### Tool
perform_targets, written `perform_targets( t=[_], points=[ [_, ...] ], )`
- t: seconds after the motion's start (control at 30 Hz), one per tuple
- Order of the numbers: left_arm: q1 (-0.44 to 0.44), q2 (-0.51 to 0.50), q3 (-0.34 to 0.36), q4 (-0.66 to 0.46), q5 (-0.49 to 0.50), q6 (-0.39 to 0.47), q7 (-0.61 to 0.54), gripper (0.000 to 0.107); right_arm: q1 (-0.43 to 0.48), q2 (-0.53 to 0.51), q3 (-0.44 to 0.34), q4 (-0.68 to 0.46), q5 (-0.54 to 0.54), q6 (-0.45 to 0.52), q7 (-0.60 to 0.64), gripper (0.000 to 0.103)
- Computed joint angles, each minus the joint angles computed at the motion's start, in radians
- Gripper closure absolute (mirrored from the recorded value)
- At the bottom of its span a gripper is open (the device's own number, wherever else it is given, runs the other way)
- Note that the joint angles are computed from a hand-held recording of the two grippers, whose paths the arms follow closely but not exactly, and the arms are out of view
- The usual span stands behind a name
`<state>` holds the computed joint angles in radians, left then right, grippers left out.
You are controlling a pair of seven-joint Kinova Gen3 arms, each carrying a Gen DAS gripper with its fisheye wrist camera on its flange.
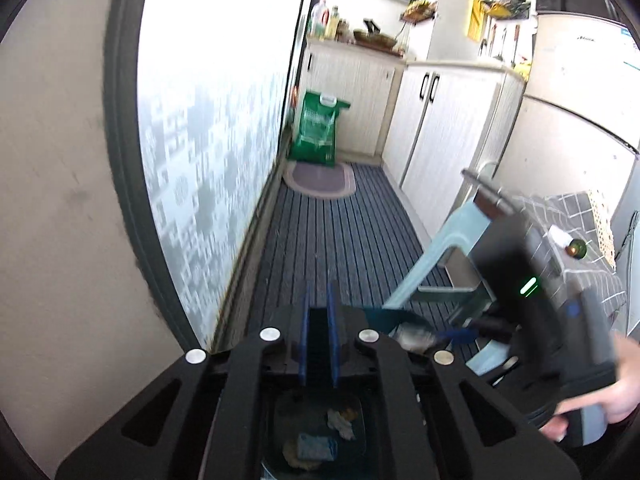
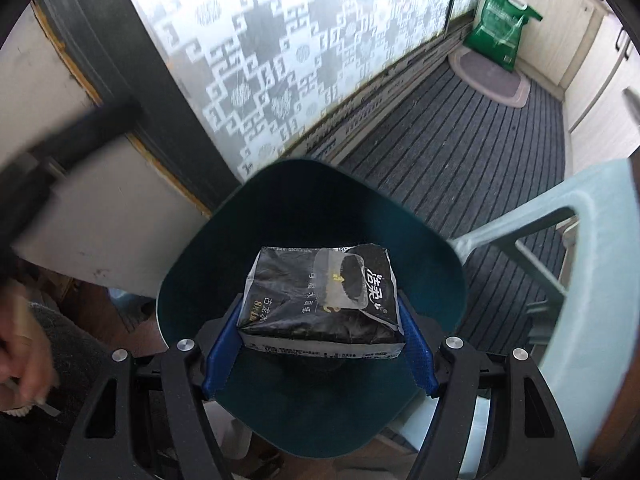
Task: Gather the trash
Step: 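Carry the nut and black bag into the teal bin and open both tools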
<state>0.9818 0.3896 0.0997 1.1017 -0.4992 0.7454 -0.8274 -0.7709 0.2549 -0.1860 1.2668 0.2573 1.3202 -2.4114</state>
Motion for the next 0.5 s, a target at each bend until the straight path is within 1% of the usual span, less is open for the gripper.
perform_targets(
  t=[0.1, 0.17, 0.3, 0.4, 0.47, 0.5],
  points=[
    [-0.021, -0.047, -0.003, 0.066, 0.003, -0.107, 0.023, 0.099, 0.022, 0.023, -0.004, 0.019, -0.056, -0.020, 0.013, 0.031],
    [-0.013, -0.071, -0.022, 0.110, -0.031, -0.177, 0.067, 0.099, 0.018, 0.050, -0.004, 0.011, -0.067, -0.003, 0.027, 0.031],
    [0.002, -0.099, -0.042, 0.165, -0.098, -0.276, 0.142, 0.099, 0.008, 0.093, -0.001, 0.010, -0.090, 0.015, 0.052, 0.029],
    [0.005, -0.112, -0.047, 0.192, -0.131, -0.338, 0.177, 0.099, 0.001, 0.111, 0.003, 0.011, -0.109, 0.021, 0.059, 0.028],
    [0.024, -0.114, -0.057, 0.187, -0.155, -0.345, 0.197, 0.099, 0.001, 0.111, 0.003, 0.013, -0.122, 0.018, 0.068, 0.026],
    [0.019, -0.111, -0.045, 0.181, -0.155, -0.339, 0.189, 0.098, 0.001, 0.106, 0.004, 0.017, -0.125, 0.012, 0.071, 0.025]
  ],
)
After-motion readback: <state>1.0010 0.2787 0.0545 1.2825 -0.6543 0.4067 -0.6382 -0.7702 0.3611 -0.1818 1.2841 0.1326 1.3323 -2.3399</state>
